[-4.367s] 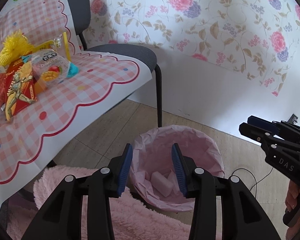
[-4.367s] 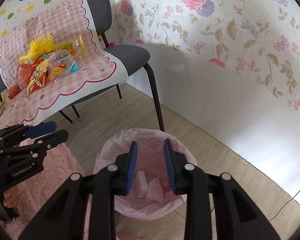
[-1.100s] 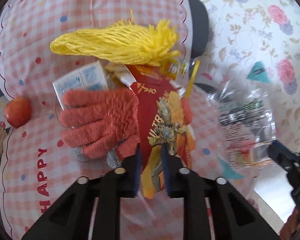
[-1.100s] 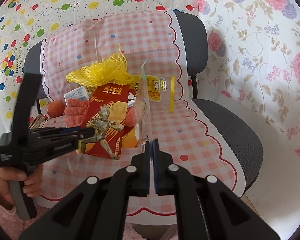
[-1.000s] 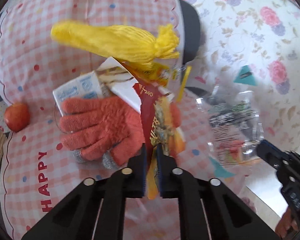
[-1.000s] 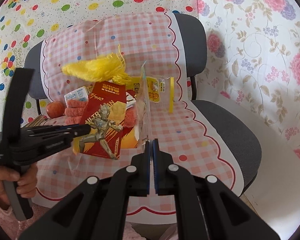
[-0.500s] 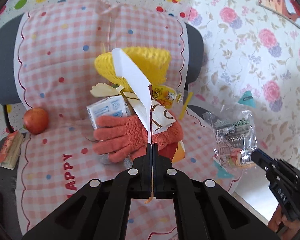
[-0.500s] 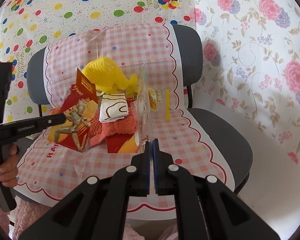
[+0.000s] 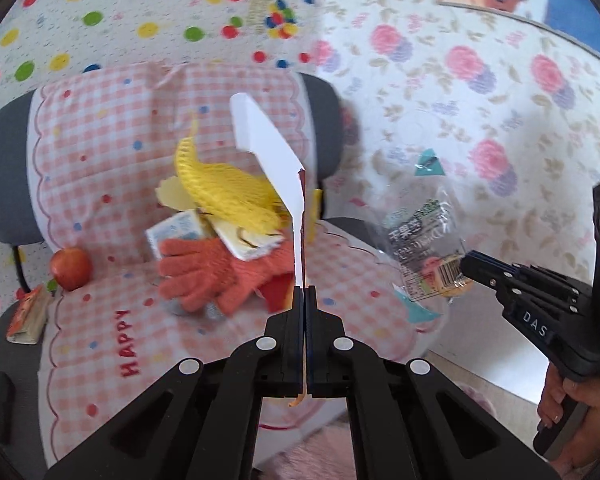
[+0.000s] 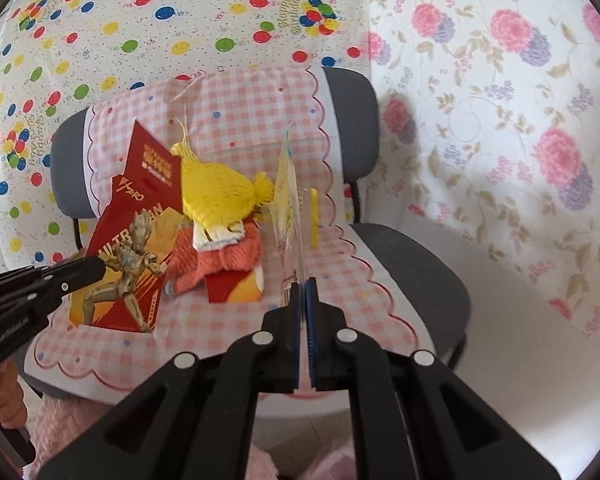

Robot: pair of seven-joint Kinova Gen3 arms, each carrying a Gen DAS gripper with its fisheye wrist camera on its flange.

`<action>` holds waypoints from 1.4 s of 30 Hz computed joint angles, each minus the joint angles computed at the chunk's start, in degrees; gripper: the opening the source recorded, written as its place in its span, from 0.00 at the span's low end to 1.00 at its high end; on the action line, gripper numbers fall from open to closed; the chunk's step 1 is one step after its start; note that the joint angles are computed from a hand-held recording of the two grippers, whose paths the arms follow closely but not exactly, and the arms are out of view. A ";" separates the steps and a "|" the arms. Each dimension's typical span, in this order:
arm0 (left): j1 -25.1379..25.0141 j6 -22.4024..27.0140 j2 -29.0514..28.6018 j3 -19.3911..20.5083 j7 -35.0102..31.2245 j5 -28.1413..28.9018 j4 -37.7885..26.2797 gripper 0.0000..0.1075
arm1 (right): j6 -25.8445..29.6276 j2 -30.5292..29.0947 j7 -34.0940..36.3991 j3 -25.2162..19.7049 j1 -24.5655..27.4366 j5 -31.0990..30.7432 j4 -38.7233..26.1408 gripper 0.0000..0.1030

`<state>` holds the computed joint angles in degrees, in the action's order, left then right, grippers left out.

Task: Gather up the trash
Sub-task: 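Grasp the red Ultraman card with the left gripper while the right gripper holds the bag, then carry the card and bag over the pink bin and open both grippers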

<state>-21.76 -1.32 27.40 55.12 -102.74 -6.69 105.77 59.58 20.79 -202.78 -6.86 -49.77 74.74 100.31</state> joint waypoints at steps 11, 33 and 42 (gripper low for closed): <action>-3.45 4.73 4.93 10.53 -7.70 0.13 5.79 0.00 | 14.96 -2.08 -6.78 -4.38 -6.92 -12.91 4.73 0.03; 14.37 17.16 7.85 -0.14 -22.61 10.80 1.02 0.01 | 16.11 -2.86 -20.67 -7.05 -10.50 -27.19 11.71 0.03; 22.11 19.80 8.33 -8.81 -24.88 16.34 -3.31 0.06 | 8.89 -2.90 -20.75 -6.35 -7.11 -26.76 14.77 0.13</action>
<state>0.35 18.48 35.73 46.31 -127.62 9.65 102.46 68.47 17.90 -223.53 -13.21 -56.88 47.99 115.09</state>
